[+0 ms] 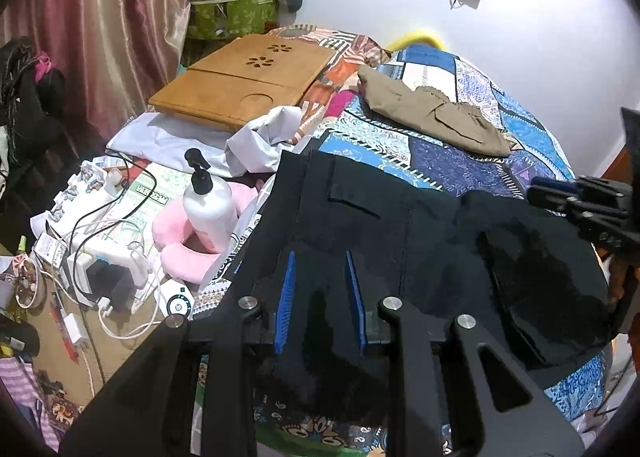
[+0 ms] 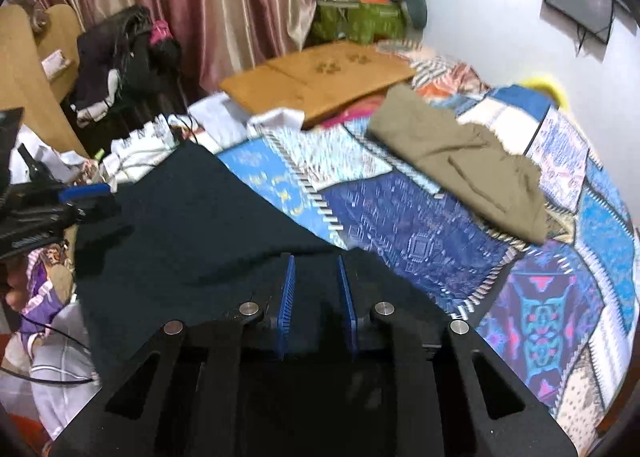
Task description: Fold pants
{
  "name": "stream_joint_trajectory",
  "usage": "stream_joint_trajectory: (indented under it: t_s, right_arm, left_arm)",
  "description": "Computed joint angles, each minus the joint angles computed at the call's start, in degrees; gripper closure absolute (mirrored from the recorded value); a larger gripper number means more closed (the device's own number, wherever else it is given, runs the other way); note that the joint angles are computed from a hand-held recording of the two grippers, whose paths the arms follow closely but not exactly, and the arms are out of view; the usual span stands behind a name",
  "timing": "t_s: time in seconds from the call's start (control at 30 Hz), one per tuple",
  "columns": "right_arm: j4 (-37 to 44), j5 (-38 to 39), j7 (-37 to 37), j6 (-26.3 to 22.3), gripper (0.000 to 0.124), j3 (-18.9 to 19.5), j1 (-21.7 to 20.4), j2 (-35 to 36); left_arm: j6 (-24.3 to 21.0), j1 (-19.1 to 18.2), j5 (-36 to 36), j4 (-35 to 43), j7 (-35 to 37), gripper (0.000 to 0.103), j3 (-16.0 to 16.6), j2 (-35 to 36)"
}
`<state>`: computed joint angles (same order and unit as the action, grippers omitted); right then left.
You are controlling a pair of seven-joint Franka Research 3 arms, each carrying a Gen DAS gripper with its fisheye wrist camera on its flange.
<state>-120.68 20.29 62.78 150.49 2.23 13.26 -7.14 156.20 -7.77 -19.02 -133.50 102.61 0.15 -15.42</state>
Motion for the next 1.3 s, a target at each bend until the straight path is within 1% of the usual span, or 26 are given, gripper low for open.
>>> stream_joint_trajectory:
  t_s: [0.07,0.17,0.23,0.3,0.33,0.4,0.53,0.57,0.63,0.67,0.73,0.8,0.9,0.97,1.07,1.17,1.3]
  right_arm:
    - [-1.34,-0.38,1.90,-0.89,0.104,0.08,-0.27,-2.26]
    - [-4.06,-2.69,5.27,-1.31,0.102,0.65,-0.86,-5.26]
    - [-6.43,-3.15,6.67,-1.74,0.097,0.66,-0.91,-7.54]
    - [-8.93,-2.64,7.24,-1.62,0.094,0.58,-0.63,-9.66]
    - [-10.38,-3.04,8.06,-1.60,0.093,0.87,-0.71,-10.80]
    - [-12.51,-3.24,9.03,-1.20,0.087,1.11,-0.59,-12.35]
    - [-16.58,-4.60,11.39,0.32,0.085,2.04,-0.61,-14.56]
    - [-17.27,-5.01,12.09,0.53,0.085,2.23,-0.70,-14.60]
    - [-18.18,-6.62,13.90,0.53,0.085,2.92,-1.25,-14.36]
    - [-18.68,-6.55,13.89,0.89,0.084,2.65,-0.96,-14.11]
    - [-20.34,-5.28,13.53,3.31,0.083,1.98,-0.05,-14.75]
    - [-20.01,-4.82,13.69,3.02,0.083,1.60,0.19,-14.53]
    - [-19.86,-4.25,13.44,3.00,0.082,1.23,0.51,-14.40]
    - [-20.94,-3.90,13.10,4.10,0.082,1.23,0.77,-14.97]
    - [-21.76,-3.14,12.76,5.08,0.082,1.07,1.20,-15.37]
    - [-21.79,-2.81,12.80,5.10,0.082,1.08,1.33,-15.38]
    - [-21.87,-1.60,11.71,4.88,0.082,0.46,1.86,-15.49]
  left_arm:
    - [-0.16,-0.01,-0.14,-0.48,-0.01,0.078,0.10,-0.79]
    - [-1.00,-0.37,-1.24,-1.60,-0.27,0.071,0.68,-2.36]
    - [-1.77,-1.00,-3.02,-2.84,0.09,0.059,1.66,-3.86]
    - [-2.65,-1.42,-4.39,-3.99,0.34,0.052,2.45,-5.20]
    - [-3.62,-1.61,-5.08,-4.75,0.49,0.051,2.94,-6.04]
    - [-5.02,-1.74,-5.85,-5.56,0.31,0.049,3.32,-6.92]
    - [-6.46,-1.39,-6.33,-7.91,-0.88,0.048,3.19,-8.93]
    - [-6.36,-1.49,-6.30,-8.43,-0.80,0.048,3.24,-9.45]
    - [-7.73,-2.41,-7.07,-8.86,-0.36,0.048,3.82,-10.25]
    - [-8.74,-3.07,-8.24,-8.98,0.03,0.048,4.44,-10.52]
    - [-10.57,-4.21,-11.04,-9.22,1.18,0.048,5.68,-10.73]
    - [-12.01,-4.27,-13.05,-9.18,1.63,0.048,5.98,-10.30]
    - [-13.65,-2.93,-14.60,-8.84,-0.13,0.048,5.04,-8.70]
    - [-13.38,-2.59,-16.50,-8.91,-0.32,0.047,4.66,-8.10]
    - [-13.14,-2.68,-20.04,-8.90,1.70,0.040,5.22,-7.83]
    - [-13.56,-2.27,-24.62,-7.75,3.02,0.040,5.87,-6.30]
    - [-13.80,-0.74,-28.64,-5.36,4.88,0.040,5.41,-3.75]
